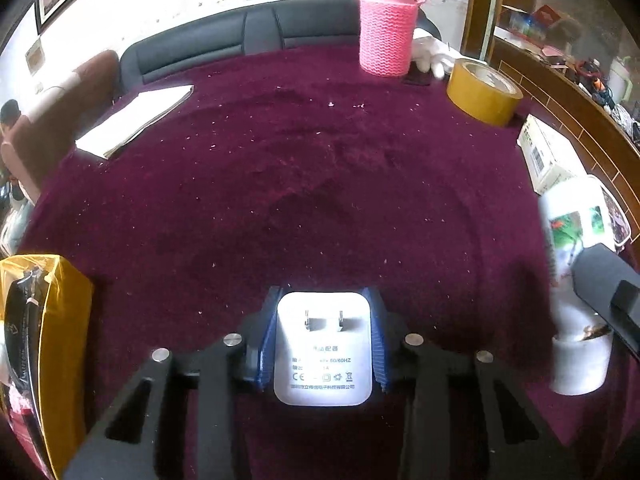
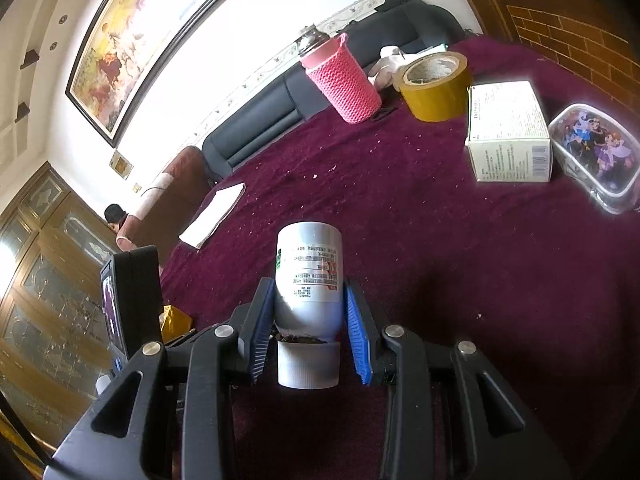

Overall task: Organize objects
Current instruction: 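Grasp the white plug adapter with the left gripper while the right gripper holds the bottle, then carry the bottle and plug adapter into the gold box and open both grippers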

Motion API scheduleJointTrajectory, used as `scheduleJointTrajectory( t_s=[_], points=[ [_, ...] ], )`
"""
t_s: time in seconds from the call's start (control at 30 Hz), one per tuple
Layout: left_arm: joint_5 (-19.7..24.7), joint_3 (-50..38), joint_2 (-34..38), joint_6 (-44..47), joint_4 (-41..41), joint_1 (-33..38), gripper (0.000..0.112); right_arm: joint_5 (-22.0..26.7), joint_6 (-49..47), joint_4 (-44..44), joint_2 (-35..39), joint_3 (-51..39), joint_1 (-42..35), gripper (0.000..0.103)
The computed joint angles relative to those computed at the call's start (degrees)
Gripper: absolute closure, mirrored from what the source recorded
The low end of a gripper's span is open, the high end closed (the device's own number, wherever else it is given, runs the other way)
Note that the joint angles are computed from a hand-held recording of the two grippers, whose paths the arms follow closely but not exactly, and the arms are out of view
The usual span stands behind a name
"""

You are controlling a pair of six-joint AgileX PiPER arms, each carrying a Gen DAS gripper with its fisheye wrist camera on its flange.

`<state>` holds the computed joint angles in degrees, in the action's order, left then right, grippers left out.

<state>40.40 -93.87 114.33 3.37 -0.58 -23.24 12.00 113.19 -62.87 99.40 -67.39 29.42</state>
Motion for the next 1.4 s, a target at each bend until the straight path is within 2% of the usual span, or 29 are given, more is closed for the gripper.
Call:
scheduleJointTrajectory(
  t_s=[0.2,0.33,0.47,0.63,0.83,1.13,1.4],
  points=[
    [-1.6,5.0,-3.7,2.7,-2.2,0.1,0.078,2.1,0.9,-2.1,-0.3,-0.3,1.3,0.071],
    [-4.2,10.6,-8.2,5.6,-5.3,1.0,0.078,2.3,2.1,-3.7,-0.7,-0.3,1.9,0.071],
    [-4.1,14.5,-11.3,9.4,-9.4,3.0,0.079,3.3,2.7,-5.0,-0.8,-0.6,2.8,0.071],
    [-4.2,19.2,-16.7,15.2,-14.4,5.7,0.079,3.9,-0.5,-2.1,-0.4,-1.2,2.7,0.072],
    [-2.2,21.5,-21.5,22.6,-22.0,10.0,0.078,4.6,-10.9,7.0,1.2,-3.5,2.9,0.072],
    [-0.3,22.6,-22.5,29.4,-28.7,12.5,0.078,5.4,-18.9,13.7,2.9,-5.5,3.4,0.072],
    [0.2,22.7,-21.5,32.2,-31.7,13.7,0.078,6.5,-21.0,14.9,3.6,-6.7,4.3,0.072]
  ],
)
